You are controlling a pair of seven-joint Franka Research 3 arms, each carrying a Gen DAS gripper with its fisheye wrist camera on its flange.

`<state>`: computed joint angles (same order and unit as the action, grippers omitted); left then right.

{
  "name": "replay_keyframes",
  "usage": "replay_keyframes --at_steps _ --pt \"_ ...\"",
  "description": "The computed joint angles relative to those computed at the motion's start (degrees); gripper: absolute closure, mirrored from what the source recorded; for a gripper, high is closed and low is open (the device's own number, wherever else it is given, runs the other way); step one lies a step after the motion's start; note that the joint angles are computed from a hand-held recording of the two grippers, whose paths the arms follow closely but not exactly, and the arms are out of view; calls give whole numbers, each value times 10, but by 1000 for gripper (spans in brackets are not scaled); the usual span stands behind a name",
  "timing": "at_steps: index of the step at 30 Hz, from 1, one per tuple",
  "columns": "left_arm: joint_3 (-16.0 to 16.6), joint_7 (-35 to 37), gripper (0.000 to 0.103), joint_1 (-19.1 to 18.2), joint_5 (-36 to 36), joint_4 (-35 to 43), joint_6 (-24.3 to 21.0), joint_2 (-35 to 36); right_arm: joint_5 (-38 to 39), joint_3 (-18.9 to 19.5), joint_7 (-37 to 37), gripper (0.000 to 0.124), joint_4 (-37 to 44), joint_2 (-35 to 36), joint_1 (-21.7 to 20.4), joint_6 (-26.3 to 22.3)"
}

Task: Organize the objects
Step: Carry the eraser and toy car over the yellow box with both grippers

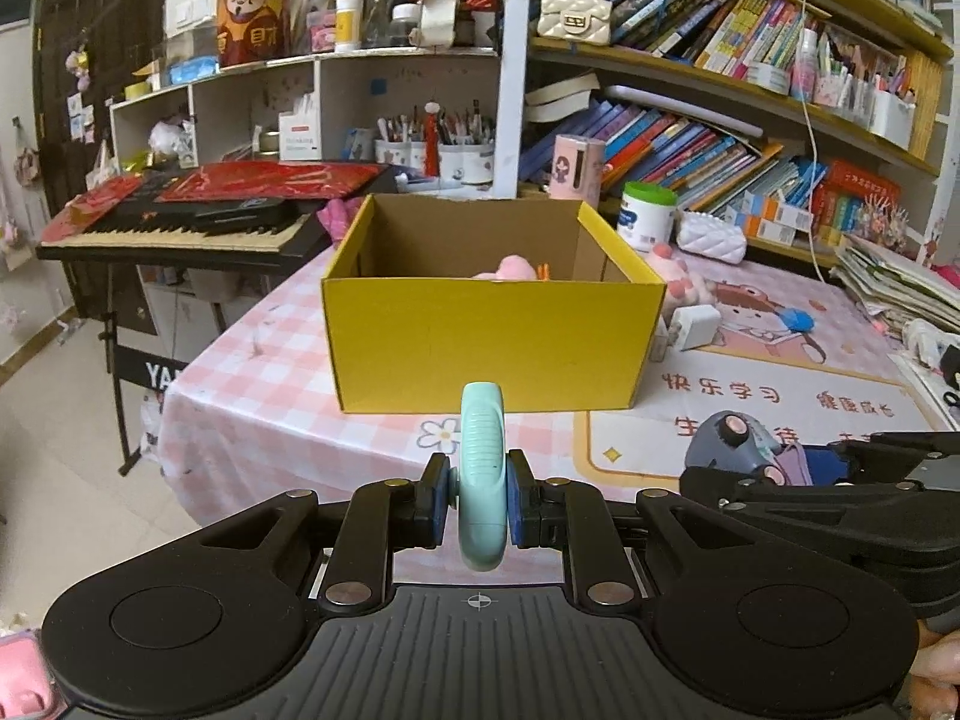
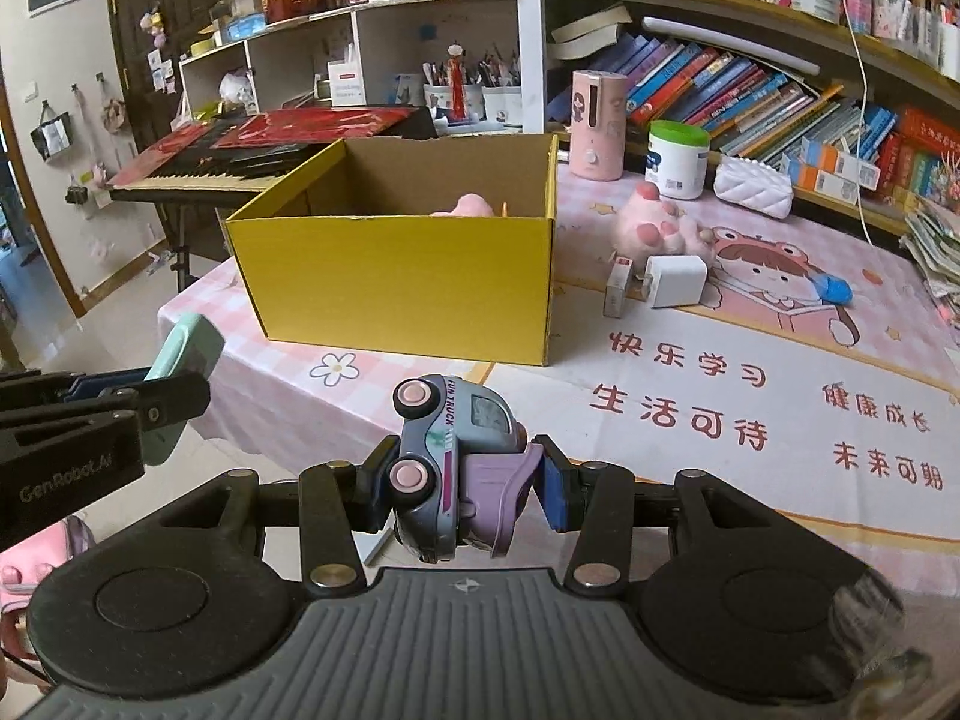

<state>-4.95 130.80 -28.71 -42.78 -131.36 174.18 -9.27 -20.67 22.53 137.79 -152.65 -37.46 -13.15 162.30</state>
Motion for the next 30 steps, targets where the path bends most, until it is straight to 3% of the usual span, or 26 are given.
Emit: replay_keyframes --at_steps 5,10,13,16,18,22,26,30 --pt "-6 12 85 3 -14 17 0 16 -7 -3 -3 80 6 9 -5 1" --pt "-29 -13 85 27 11 52 29 49 -28 -4 -17 80 33 55 -30 42" --pt "-47 -35 85 48 34 93 41 81 -47 2 -23 80 62 89 -59 75" --pt "-62 -100 85 67 106 137 54 118 -79 25 -16 80 101 125 -115 111" --pt "-47 -181 85 60 191 164 59 144 -102 44 -10 80 134 155 -155 134" --pt "18 -330 85 12 337 229 45 197 -156 57 -15 80 210 229 -199 155" --pt "44 -409 85 -8 412 295 15 246 -136 -8 -107 80 276 308 -132 140" --pt "61 -474 85 -19 471 362 -36 292 5 -60 -307 80 337 376 -63 91"
